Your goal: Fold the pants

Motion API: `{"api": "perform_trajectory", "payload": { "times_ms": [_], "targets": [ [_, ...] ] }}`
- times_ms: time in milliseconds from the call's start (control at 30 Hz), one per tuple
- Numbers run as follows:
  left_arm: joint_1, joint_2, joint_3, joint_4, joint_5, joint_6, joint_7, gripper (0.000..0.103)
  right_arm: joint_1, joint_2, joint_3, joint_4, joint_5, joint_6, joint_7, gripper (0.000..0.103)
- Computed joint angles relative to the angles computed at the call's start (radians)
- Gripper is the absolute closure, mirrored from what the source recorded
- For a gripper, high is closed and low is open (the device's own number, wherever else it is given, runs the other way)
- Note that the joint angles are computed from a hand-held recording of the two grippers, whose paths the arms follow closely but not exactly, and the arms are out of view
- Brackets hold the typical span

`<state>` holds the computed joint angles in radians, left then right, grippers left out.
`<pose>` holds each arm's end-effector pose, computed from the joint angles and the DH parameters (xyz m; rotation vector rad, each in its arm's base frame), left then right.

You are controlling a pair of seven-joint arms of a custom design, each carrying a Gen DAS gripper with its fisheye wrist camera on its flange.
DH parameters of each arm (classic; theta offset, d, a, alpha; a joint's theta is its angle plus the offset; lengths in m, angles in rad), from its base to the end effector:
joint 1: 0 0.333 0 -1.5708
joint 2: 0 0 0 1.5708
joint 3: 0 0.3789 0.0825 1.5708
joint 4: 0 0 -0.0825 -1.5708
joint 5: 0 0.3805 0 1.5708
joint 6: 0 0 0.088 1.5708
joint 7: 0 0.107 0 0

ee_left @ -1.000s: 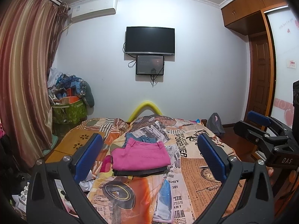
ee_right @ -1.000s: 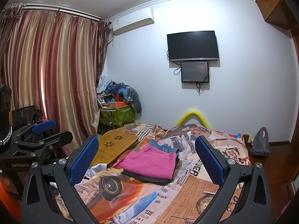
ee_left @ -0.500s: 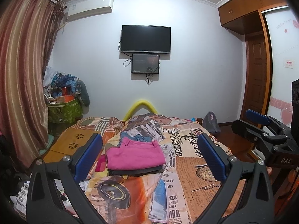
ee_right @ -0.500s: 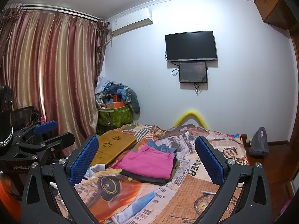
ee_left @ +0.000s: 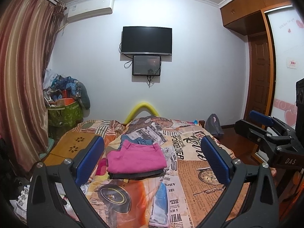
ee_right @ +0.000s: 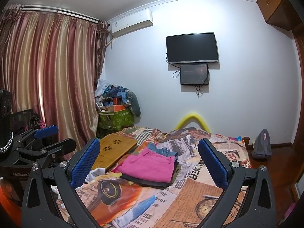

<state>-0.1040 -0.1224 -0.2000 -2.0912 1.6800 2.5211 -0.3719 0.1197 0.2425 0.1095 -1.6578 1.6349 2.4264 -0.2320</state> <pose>0.5166 -0.1776 0.5916 -1.5763 1.0782 -0.8728 0.6717 0.1513 0.5923 -1.6791 0.5774 -0.4031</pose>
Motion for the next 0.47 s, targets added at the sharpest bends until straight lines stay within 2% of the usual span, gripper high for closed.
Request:
{"api": "perform_trajectory", "payload": {
  "times_ms": [467],
  "targets": [
    [-0.004, 0.005, -0.001, 0.003, -0.001, -0.013, 0.007, 0.000, -0.001, 0.000, 0.000, -0.002, 0.000, 0.001, 0.000, 0.000]
  ]
}}
